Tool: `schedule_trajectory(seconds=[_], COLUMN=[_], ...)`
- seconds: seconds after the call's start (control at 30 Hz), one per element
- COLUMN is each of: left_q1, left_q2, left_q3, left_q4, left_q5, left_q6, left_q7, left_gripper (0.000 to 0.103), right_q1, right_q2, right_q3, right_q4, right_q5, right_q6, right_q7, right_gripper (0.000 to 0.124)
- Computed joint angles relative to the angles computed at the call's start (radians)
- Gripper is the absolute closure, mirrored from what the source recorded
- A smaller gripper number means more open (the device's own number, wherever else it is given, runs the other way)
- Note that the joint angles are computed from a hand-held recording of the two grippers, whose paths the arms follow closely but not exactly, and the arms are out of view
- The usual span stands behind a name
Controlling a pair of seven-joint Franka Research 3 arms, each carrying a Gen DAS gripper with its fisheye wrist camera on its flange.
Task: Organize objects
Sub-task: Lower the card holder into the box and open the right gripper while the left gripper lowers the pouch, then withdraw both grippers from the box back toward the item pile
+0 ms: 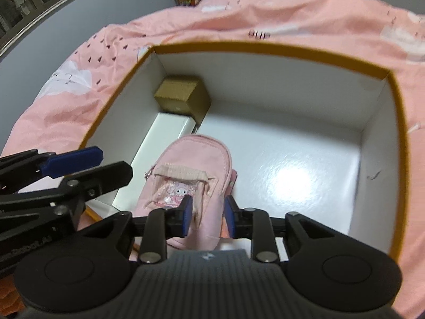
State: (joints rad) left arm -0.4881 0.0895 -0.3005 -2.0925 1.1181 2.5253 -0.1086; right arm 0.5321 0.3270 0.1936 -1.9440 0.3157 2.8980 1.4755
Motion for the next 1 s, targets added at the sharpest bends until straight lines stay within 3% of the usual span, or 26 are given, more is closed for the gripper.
schedule_trajectory(seconds=[0.3, 0.5, 0.63, 0.7, 0.77, 1.0], left_q1=[0.001, 0.01, 0.015, 0.015, 0.016, 0.016], left_q2=[-0.054, -0.091, -0.111, -0.116, -0.122, -0.142], left_q3=[-0.016, -0.033, -0.044, -0.05, -0.054, -0.063], left_q4=[-0.051, -0.094, -0.125, -0.138, -0.152, -0.202], left_q5=[0.02, 0.039, 0.065, 0.063, 0.065, -0.022], left_q6=[0.027, 0.078, 0.13, 0.153, 0.172, 0.228], left_q7=[-0.048, -0.087, -0.126, -0.134, -0.146, -0.115], left_gripper=[0.053, 0.053, 0.053, 0.053, 0.053, 0.053], right_q1=[0.13, 0.32, 0.359, 0.355, 0.334, 0.253], right_q2=[-0.139, -0.226, -0.277, -0.301, -0.323, -0.374], right_q3=[-0.133, -0.376, -0.443, -0.45, -0.432, -0.345], right_q4=[-0.186, -0.294, -0.336, -0.344, -0.358, -0.432], right_q5=[-0.236, -0.699, -1.028, -1.228, -1.331, -1.323], right_q6=[0.169, 0.229, 0.218, 0.199, 0.185, 0.172], right_q7=[0.203, 0.63, 0.921, 1.095, 1.198, 1.228], right_gripper=[0.089, 0.089, 0.089, 0.089, 0.089, 0.089])
